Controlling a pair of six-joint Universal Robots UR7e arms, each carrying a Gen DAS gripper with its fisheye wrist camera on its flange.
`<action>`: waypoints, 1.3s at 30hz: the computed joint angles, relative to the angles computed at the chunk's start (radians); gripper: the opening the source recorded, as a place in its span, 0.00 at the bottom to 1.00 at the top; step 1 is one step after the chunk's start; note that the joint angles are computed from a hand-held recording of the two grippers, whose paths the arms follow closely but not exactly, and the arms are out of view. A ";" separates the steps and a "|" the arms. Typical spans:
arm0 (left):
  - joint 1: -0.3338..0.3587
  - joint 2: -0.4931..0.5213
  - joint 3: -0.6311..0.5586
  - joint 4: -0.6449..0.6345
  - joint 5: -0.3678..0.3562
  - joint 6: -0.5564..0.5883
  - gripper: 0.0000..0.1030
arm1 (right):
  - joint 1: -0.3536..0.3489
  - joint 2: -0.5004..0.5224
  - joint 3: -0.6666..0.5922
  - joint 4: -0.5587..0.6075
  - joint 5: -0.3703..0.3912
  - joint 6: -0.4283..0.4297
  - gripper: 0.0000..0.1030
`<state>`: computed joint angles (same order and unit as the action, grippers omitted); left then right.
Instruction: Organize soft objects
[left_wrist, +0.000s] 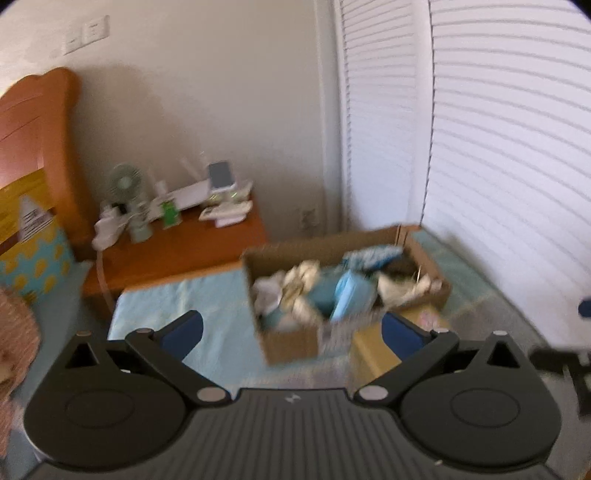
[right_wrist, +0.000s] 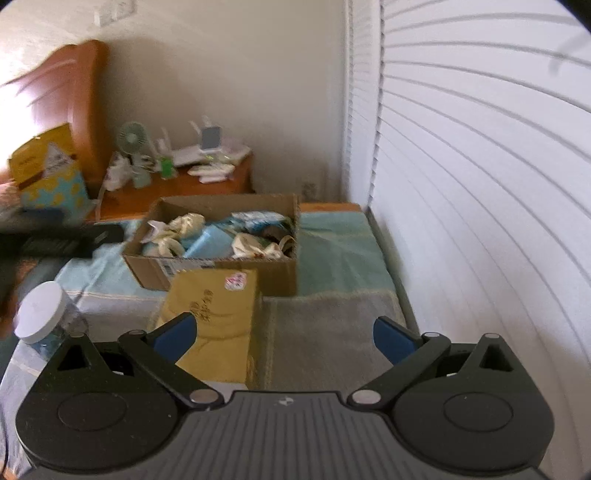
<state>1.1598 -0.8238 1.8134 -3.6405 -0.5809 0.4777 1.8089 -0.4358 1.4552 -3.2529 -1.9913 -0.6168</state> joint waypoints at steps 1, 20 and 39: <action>-0.014 -0.007 0.020 0.011 0.039 -0.030 0.99 | 0.007 0.002 -0.002 0.006 -0.018 0.016 1.00; -0.129 -0.114 0.205 0.163 0.156 -0.319 0.99 | 0.073 -0.025 0.060 -0.009 -0.098 0.066 1.00; -0.126 -0.112 0.202 0.176 0.151 -0.334 0.99 | 0.075 -0.023 0.055 -0.007 -0.107 0.071 1.00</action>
<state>1.0336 -0.9358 2.0158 -3.4648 -0.4303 0.1440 1.8835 -0.4592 1.5104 -3.2597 -2.0984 -0.5458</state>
